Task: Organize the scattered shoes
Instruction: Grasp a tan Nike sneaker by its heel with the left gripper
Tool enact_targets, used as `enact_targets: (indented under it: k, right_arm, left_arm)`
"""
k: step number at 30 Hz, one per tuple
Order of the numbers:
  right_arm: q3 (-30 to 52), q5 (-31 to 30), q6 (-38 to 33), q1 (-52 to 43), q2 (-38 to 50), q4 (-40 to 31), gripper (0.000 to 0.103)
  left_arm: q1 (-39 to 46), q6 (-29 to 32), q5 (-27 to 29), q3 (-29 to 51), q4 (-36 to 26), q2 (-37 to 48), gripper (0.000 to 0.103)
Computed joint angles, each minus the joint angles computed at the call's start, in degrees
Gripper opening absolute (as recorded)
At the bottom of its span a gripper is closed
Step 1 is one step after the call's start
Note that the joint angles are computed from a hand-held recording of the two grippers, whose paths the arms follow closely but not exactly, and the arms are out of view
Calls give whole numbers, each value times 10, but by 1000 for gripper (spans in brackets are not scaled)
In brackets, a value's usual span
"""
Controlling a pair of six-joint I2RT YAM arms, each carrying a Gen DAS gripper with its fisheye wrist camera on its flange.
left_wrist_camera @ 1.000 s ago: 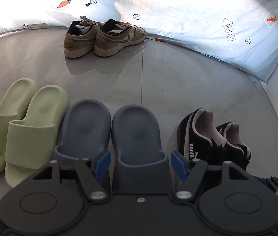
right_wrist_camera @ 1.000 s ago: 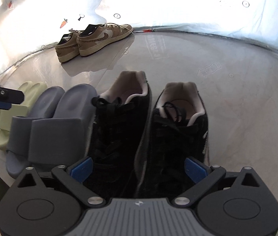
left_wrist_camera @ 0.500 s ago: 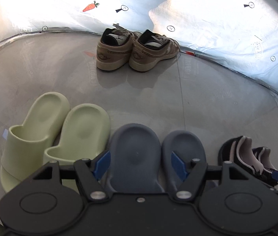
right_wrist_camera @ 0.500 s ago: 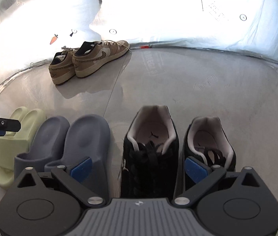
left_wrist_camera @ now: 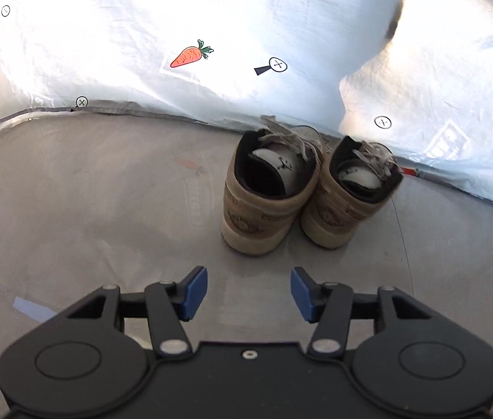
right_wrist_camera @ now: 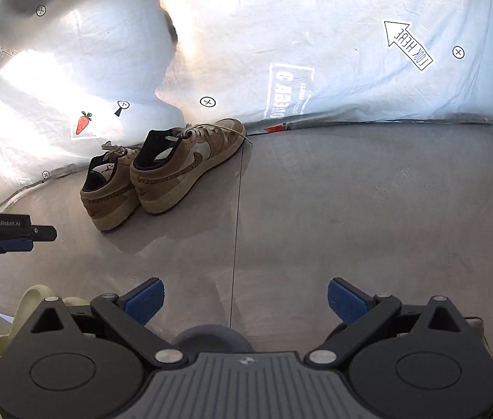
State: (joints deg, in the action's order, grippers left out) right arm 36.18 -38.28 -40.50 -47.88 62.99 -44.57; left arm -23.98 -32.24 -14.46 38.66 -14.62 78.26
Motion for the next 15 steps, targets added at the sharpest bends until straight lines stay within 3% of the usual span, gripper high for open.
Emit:
enact_targets:
  k: [3, 7, 13, 15]
  right_arm:
    - [-11, 31, 58, 56, 23, 52, 100]
    - [-19, 73, 98, 107, 61, 97, 100]
    - [-20, 96, 101, 139, 100, 115, 100]
    - [-16, 98, 98, 143, 112, 115, 100]
  left_arm:
    - [59, 39, 35, 53, 59, 99, 47]
    - [96, 63, 62, 125, 78, 206, 47]
    - [105, 71, 75, 204, 63, 314, 48]
    - [108, 52, 89, 221, 60, 341, 39]
